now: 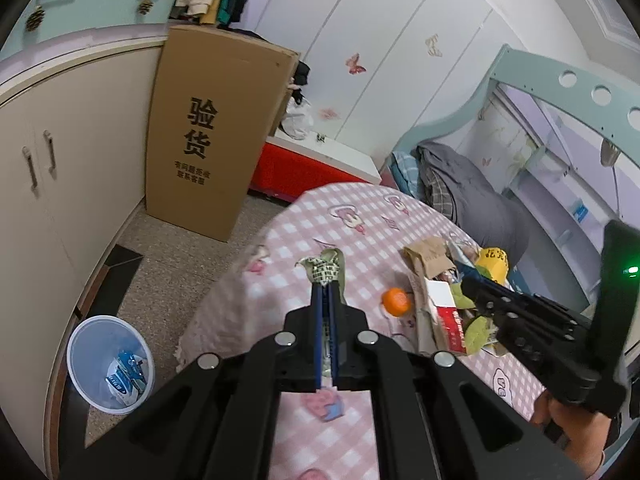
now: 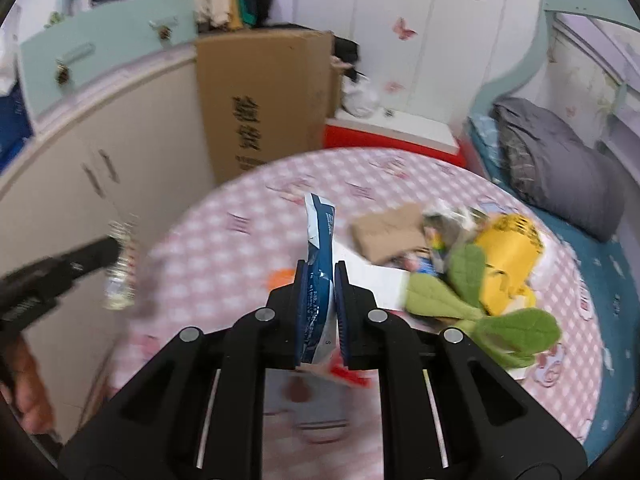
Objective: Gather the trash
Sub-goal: 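Carry both items to the wastebasket and open both grippers over it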
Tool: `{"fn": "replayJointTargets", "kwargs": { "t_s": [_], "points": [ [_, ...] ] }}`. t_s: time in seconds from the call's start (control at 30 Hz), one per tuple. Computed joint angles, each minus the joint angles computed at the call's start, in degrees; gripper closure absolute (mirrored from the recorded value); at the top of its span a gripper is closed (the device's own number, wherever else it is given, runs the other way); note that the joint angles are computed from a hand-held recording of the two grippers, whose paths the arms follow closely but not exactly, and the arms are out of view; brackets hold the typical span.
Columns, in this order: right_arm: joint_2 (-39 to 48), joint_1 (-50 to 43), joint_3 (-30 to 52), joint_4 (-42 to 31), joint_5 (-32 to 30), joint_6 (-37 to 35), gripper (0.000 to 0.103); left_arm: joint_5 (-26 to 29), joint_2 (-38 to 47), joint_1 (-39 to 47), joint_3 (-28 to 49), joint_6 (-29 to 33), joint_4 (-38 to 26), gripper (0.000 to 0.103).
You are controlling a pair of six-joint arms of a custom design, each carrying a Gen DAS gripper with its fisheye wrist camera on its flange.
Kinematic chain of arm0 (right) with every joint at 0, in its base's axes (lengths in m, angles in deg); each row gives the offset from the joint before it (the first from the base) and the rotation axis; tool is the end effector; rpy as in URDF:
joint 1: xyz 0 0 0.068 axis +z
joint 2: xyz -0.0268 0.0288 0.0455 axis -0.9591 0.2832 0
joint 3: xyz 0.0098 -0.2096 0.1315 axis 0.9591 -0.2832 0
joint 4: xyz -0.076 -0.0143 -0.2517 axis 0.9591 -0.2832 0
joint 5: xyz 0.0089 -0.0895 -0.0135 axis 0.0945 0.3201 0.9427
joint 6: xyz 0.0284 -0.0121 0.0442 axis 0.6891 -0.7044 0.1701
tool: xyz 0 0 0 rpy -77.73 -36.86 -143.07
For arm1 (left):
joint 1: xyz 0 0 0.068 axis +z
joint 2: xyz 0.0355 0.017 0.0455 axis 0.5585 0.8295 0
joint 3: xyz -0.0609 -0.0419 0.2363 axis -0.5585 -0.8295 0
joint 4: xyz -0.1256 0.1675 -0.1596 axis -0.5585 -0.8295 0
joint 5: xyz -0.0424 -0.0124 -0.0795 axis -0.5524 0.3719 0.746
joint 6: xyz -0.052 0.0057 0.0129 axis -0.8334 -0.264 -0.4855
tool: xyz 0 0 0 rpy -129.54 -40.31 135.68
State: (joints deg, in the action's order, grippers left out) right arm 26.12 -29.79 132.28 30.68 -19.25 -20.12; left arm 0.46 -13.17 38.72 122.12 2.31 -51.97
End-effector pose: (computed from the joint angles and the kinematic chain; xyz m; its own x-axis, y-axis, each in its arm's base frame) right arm 0.1589 0.1204 0.2652 -0.6573 0.1737 -0.7333 0.2810 0.9594 -0.0246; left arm 0.2511 -0.0037 0.2301 -0.7179 0.1054 -0.6881 0.5120 0.7497 -0.4193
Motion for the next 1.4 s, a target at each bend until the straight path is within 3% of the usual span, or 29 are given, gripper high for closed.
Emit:
{"fn": "replayJointTargets", "kwargs": {
  "t_s": [0.17,0.37,0.67,0.9,1.0,1.1,1.2,1.4],
  "points": [
    [8.8,4.4,3.3,10.9,-4.6,-1.6,0.090,3.6,3.5,9.2,2.1,6.3,-3.1,0.100],
    [26.4,6.0,10.6,24.8,-13.5,-5.2,0.090,5.1,12.4,20.4,6.1,13.6,-4.7,0.100],
    [53.4,6.3,30.9,30.7,-22.8,-7.2,0.090,1.4,31.5,30.9,16.6,17.2,-1.9,0.100],
    [68.4,5.2,45.1,31.3,-26.7,-7.0,0.089,-5.4,42.4,33.7,23.3,14.0,5.4,0.100],
    [73.7,4.1,50.0,32.4,-27.4,-7.1,0.083,-8.0,46.5,34.1,26.4,12.5,7.4,0.100],
    [76.7,3.4,52.5,31.8,-28.0,-6.4,0.076,-9.3,49.3,34.4,28.8,12.0,7.4,0.100],
    [76.8,3.6,51.1,32.3,-27.7,-6.1,0.061,-10.1,50.7,34.2,29.5,12.2,7.9,0.100],
    [74.4,3.8,46.0,33.4,-27.4,-4.8,0.059,-10.7,51.1,32.7,28.2,12.1,8.4,0.100]
  ]
}}
